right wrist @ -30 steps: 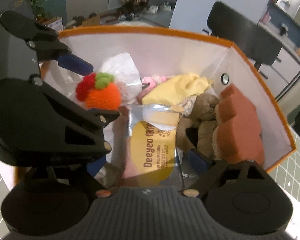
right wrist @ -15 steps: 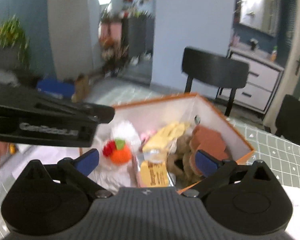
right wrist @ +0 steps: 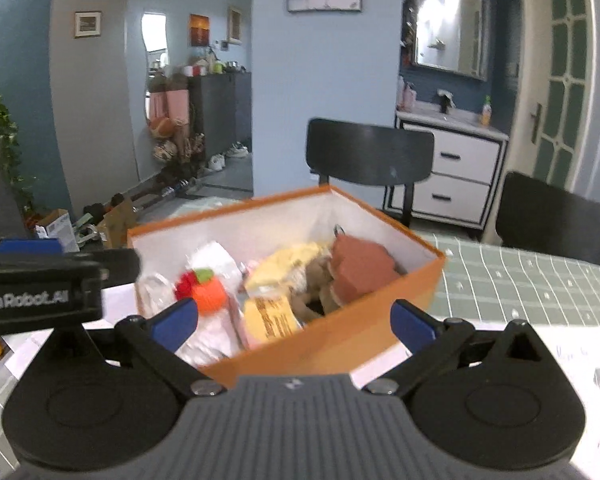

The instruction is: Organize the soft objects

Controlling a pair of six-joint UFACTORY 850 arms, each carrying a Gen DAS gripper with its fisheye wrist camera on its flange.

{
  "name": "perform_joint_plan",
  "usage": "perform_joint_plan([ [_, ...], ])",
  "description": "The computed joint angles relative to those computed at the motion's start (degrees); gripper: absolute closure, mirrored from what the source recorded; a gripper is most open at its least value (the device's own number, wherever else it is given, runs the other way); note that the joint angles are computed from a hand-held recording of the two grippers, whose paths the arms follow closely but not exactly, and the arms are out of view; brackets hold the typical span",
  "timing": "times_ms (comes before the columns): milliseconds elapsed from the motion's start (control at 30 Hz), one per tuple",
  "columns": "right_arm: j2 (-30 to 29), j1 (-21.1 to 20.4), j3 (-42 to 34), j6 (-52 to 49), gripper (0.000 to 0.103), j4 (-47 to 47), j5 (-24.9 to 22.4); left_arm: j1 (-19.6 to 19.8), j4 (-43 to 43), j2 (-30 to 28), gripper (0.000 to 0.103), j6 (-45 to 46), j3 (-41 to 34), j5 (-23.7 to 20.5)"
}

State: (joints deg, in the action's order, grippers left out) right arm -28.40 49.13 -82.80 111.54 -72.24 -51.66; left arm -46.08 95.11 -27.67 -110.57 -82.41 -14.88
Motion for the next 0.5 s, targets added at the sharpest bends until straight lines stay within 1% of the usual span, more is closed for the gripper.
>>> perform_joint_plan([
  [133,0.56,-0.51,2.46,2.15,0.003,-1.08,1.46,-0.08,-0.09,-0.29,0.009,-2.88,0.97,0.36],
  [267,0.35,-0.98,3.83,5.21,0.003,-2.36,2.85,-1.08,-2.86,-0.45,0.009,1.24,1.05,-2.57],
  [400,0.94,-1.19,5.71,8.31,0.003,-3.98,3.71,-2.08,0.11,0.19,0.009,-1.37,2.78,-4.96],
  [500,1.45,-0.96,6.53,8.73,0.003,-3.65,2.54,-2.15,-0.62,0.35,0.009,-1.70,3.02,-5.30],
])
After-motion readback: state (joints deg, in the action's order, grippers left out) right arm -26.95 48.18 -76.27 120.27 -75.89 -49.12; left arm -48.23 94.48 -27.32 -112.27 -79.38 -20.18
